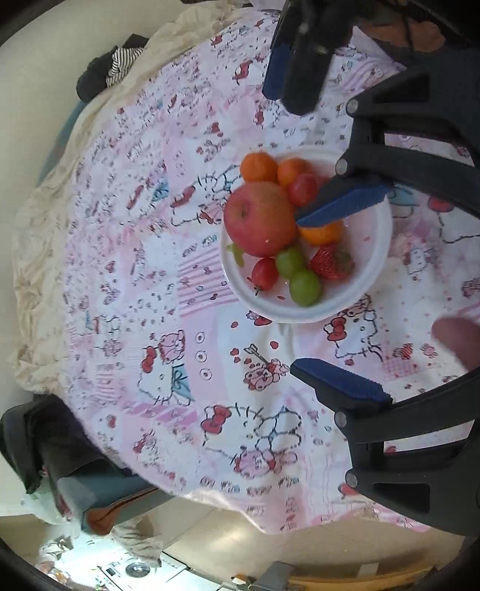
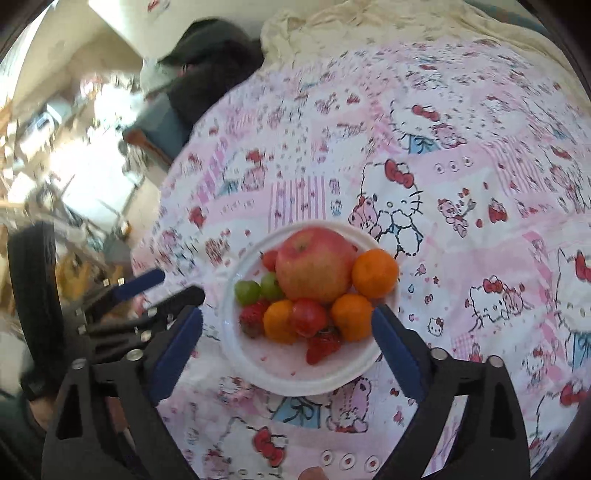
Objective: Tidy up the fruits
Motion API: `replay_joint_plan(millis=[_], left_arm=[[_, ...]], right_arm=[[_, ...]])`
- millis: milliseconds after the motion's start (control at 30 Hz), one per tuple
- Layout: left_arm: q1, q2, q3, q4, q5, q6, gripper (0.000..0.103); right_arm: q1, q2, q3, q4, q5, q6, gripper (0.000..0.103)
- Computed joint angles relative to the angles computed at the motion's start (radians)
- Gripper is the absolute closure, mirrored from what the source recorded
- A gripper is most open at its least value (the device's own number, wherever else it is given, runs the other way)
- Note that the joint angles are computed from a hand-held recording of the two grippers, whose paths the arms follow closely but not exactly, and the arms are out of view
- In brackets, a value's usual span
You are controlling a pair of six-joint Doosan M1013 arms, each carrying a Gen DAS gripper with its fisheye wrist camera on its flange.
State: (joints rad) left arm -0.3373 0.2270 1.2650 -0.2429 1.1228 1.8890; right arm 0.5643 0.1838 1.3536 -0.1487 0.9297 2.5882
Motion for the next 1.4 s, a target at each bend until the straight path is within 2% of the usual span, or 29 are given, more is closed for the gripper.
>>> replay_joint_plan(millis=[133,300,367,467,800,900,1200,1400], left_arm=[[0.02,-0.047,0.033,0.007,-0.037,-0.028,0.033],[0.052,-0.097,0.073,-0.02,-0.072,-0.034,0.032],[0.057,-0.119,0.095,-0.021,-0.098,-0.024,0.021],[0.064,-0.149,0.13,-0.033,-0.129,-0.01,0.01],[0.058,-0.199,0.201,-0.033,-0.224,-0.006,0.004],[0.051,-0.212,0.227,-0.015,-0.278,-0.006,0.002],[0.028,-0.219,0.25,-0.001,-0.311,0.012,0.001],[0.026,-0.214,0.245,0.01,-0.299,-0.01,0.001]], right_arm=[[0.013,-0.029,0.012,-0.018,-0.019,0.095,0.003],[0.068,-0.033,-0.025,-0.156,0.06,0.144,0.0],[0.094,-0.035,-0.031,-0.216,0.091,0.168,0.0],[0.12,-0.035,-0.031,-0.267,0.129,0.199,0.0],[0.206,-0.027,0.009,-0.524,0.173,0.332,0.0],[0.206,-0.019,0.008,-0.531,0.196,0.333,0.0],[0.22,0.007,-0.012,-0.578,0.243,0.311,0.0],[0.228,0.009,-0.014,-0.595,0.261,0.308,0.0]])
